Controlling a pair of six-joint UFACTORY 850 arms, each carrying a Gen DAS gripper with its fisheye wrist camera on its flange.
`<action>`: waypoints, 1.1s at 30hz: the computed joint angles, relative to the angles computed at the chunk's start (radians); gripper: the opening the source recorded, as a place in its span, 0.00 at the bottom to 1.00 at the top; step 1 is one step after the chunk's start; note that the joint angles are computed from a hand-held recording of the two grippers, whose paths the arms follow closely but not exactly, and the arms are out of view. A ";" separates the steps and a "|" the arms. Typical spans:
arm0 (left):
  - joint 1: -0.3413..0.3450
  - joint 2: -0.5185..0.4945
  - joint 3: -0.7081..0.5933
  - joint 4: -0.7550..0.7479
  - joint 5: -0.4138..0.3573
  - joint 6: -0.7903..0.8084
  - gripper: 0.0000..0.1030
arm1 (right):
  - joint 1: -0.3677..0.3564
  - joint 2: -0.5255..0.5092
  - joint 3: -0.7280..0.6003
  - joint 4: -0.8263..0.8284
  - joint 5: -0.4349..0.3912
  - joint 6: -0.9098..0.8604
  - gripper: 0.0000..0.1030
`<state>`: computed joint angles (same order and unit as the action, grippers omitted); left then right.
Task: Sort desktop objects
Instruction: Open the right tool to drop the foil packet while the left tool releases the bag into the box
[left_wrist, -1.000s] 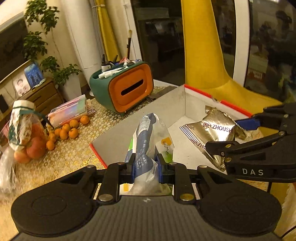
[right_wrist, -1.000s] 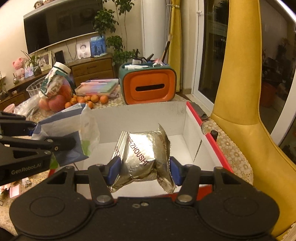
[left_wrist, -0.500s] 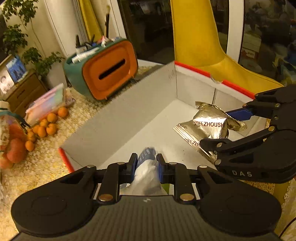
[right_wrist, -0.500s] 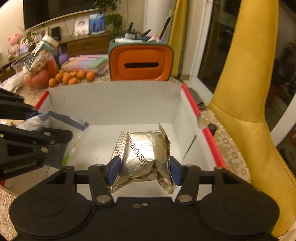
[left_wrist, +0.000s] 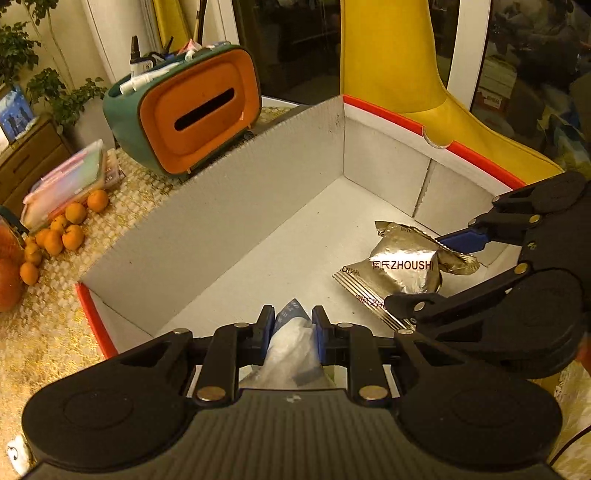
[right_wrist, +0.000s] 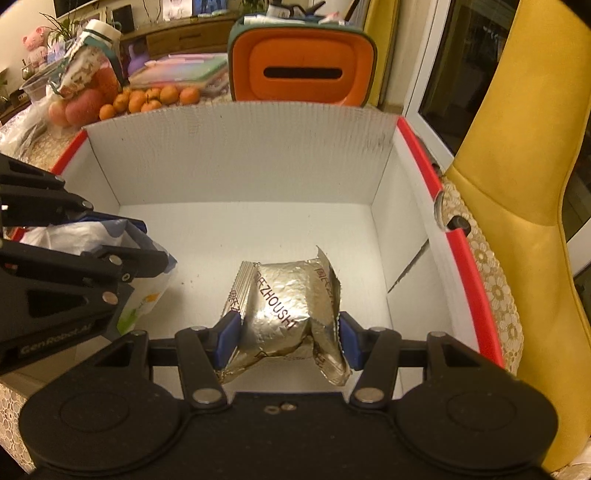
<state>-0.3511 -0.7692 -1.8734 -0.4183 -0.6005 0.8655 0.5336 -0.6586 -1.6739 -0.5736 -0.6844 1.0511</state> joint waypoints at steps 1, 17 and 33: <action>0.000 -0.002 -0.003 0.003 -0.006 -0.003 0.20 | -0.001 -0.003 -0.003 0.009 -0.002 -0.008 0.54; 0.008 0.034 0.037 -0.031 0.006 -0.004 0.27 | 0.016 0.047 0.056 -0.106 0.020 0.071 0.79; 0.033 0.133 0.142 -0.169 0.070 0.085 0.64 | 0.054 0.138 0.167 -0.223 0.073 0.184 0.85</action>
